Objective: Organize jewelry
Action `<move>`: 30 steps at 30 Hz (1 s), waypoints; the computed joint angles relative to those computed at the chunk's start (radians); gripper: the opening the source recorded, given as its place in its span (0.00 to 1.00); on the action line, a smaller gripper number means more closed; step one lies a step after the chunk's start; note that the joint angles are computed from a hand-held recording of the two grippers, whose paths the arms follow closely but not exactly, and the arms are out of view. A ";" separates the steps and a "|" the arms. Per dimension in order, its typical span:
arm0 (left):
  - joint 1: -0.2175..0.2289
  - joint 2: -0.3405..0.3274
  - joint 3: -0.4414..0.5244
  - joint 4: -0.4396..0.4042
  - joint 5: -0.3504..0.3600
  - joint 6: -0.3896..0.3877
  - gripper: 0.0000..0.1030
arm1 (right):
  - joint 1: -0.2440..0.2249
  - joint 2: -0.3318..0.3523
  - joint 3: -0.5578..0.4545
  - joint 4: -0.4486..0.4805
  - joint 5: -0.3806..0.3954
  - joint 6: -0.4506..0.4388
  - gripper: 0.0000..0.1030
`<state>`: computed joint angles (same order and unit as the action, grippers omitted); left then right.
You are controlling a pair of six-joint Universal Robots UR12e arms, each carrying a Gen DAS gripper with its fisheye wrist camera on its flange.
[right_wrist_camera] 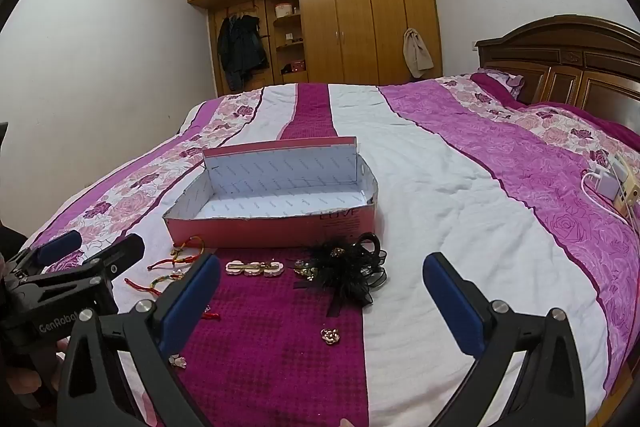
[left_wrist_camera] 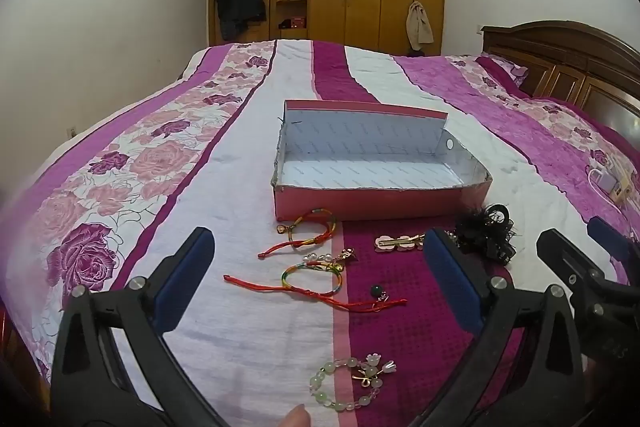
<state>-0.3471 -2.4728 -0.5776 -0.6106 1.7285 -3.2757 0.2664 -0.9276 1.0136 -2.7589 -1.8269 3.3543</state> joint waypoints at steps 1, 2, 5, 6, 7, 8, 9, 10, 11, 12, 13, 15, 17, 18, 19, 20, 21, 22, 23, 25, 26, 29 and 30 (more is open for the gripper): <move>0.000 0.000 0.000 0.000 -0.001 0.000 0.95 | 0.000 0.000 0.000 0.000 0.000 0.000 1.00; 0.000 0.000 0.000 0.001 -0.003 0.001 0.95 | 0.000 0.000 0.000 -0.001 0.000 -0.001 1.00; 0.001 -0.001 0.001 0.001 -0.009 0.006 0.95 | 0.000 0.000 0.001 -0.004 -0.001 -0.002 1.00; 0.001 0.006 -0.003 -0.001 -0.009 0.006 0.95 | 0.000 0.000 0.001 -0.004 -0.001 -0.002 1.00; 0.001 0.007 -0.003 -0.002 -0.011 0.007 0.95 | 0.000 0.000 0.001 -0.004 -0.001 -0.002 1.00; 0.001 0.007 -0.002 -0.004 -0.012 0.009 0.95 | 0.000 0.000 0.001 -0.004 -0.001 -0.002 1.00; 0.002 0.007 0.000 -0.006 -0.013 0.010 0.95 | 0.000 0.000 0.002 -0.005 -0.001 -0.002 1.00; 0.002 0.006 0.001 -0.008 -0.015 0.010 0.95 | 0.000 0.000 0.001 -0.005 -0.001 -0.002 1.00; 0.002 0.006 0.003 -0.010 -0.016 0.011 0.95 | 0.000 0.000 0.001 -0.004 -0.002 -0.002 1.00; 0.000 0.006 -0.011 0.010 -0.003 0.006 0.95 | 0.000 0.000 0.002 -0.006 -0.001 -0.003 1.00; 0.000 0.007 -0.012 0.011 -0.003 0.006 0.95 | 0.000 0.000 0.002 -0.006 -0.001 -0.003 1.00; 0.000 0.007 -0.014 0.012 -0.004 0.005 0.95 | 0.000 0.000 0.001 -0.006 -0.001 -0.003 1.00; -0.001 0.006 -0.011 0.010 -0.002 0.007 0.95 | 0.000 0.000 0.002 -0.007 -0.002 -0.003 1.00; -0.001 0.006 -0.010 0.008 -0.002 0.006 0.95 | 0.000 0.000 0.002 -0.006 -0.001 -0.003 1.00; -0.002 0.006 -0.010 0.008 -0.002 0.006 0.95 | 0.000 0.000 0.002 -0.006 -0.001 -0.003 1.00; -0.002 0.006 -0.010 0.009 -0.001 0.005 0.95 | 0.000 0.000 0.001 -0.006 -0.001 -0.003 1.00; -0.002 0.006 -0.010 0.009 -0.001 0.005 0.95 | 0.000 0.000 0.002 -0.006 0.000 -0.003 1.00; -0.001 0.005 -0.009 0.010 0.000 0.005 0.95 | 0.000 0.000 0.002 -0.007 -0.001 -0.003 1.00; -0.002 0.005 -0.009 0.010 0.000 0.005 0.95 | 0.000 0.000 0.002 -0.007 -0.001 -0.003 1.00; -0.002 0.005 -0.008 0.010 0.001 0.005 0.95 | 0.001 0.000 0.002 -0.007 -0.001 -0.003 1.00; -0.003 0.004 -0.007 0.010 0.002 0.005 0.95 | 0.001 0.000 0.002 -0.007 -0.001 -0.003 1.00; -0.002 0.005 -0.009 0.010 0.000 0.004 0.95 | 0.001 0.000 0.001 -0.007 -0.002 -0.003 1.00; -0.002 0.005 -0.008 0.010 0.001 0.004 0.95 | 0.001 0.000 0.001 -0.007 -0.002 -0.003 1.00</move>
